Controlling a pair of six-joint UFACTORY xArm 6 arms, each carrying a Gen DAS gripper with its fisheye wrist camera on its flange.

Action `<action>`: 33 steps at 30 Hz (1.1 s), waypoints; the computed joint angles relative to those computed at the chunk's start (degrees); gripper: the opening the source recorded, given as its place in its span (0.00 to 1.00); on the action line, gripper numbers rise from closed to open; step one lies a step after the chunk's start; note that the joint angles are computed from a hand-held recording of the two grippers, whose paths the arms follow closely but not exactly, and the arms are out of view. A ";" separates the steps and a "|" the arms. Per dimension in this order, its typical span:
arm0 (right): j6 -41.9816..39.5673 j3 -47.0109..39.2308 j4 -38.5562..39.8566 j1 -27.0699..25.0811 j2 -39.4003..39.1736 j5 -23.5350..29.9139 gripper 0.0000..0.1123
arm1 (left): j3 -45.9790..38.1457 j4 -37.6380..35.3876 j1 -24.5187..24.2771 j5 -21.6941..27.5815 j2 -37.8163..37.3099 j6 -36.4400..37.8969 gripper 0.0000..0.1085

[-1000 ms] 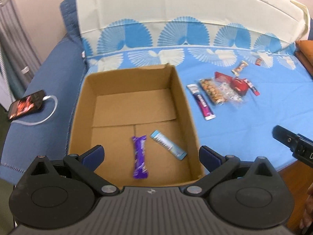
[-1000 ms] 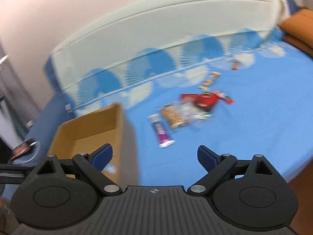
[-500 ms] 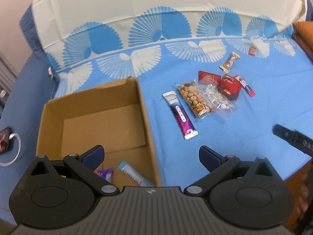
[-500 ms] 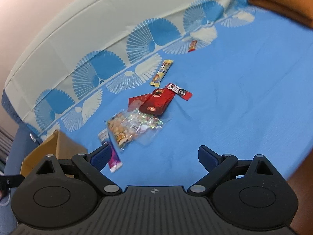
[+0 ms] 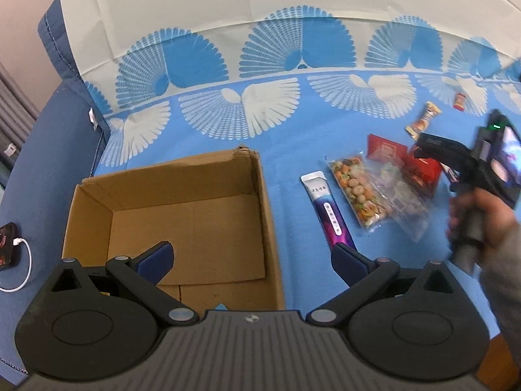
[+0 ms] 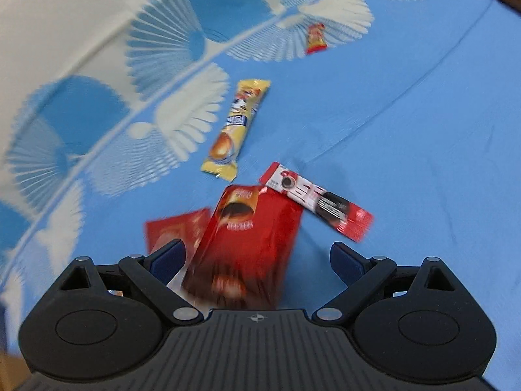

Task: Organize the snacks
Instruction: 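Move both tools back toward the remaining snacks, then grasp the red coffee pouch with the right tool, then grasp the clear bag of colourful candies with the left tool while the right holds the pouch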

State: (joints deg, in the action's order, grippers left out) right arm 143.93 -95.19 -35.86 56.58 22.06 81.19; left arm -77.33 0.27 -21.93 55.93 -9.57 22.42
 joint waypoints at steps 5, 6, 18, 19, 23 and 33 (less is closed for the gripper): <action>-13.31 -9.56 2.72 -3.24 8.20 3.96 0.91 | -1.35 0.21 -1.64 -0.55 2.13 -1.22 0.95; -17.08 -13.42 3.23 -2.75 10.83 7.73 0.82 | -1.57 -0.21 -2.19 -0.62 2.54 -1.15 0.95; 0.85 6.01 7.06 14.65 -3.59 15.50 0.57 | 2.15 -15.72 -10.43 0.66 8.75 -3.60 0.95; 2.21 6.90 7.27 15.84 -4.36 15.97 0.58 | 3.16 -17.06 -11.13 -0.47 9.87 -4.79 0.95; 4.90 8.11 6.02 18.26 -4.80 16.75 0.60 | 3.66 -21.69 -12.44 -3.23 15.59 -13.29 0.95; 4.43 11.10 3.52 18.30 -6.09 17.37 0.69 | -4.44 -24.11 -14.39 -1.64 24.77 -24.33 0.95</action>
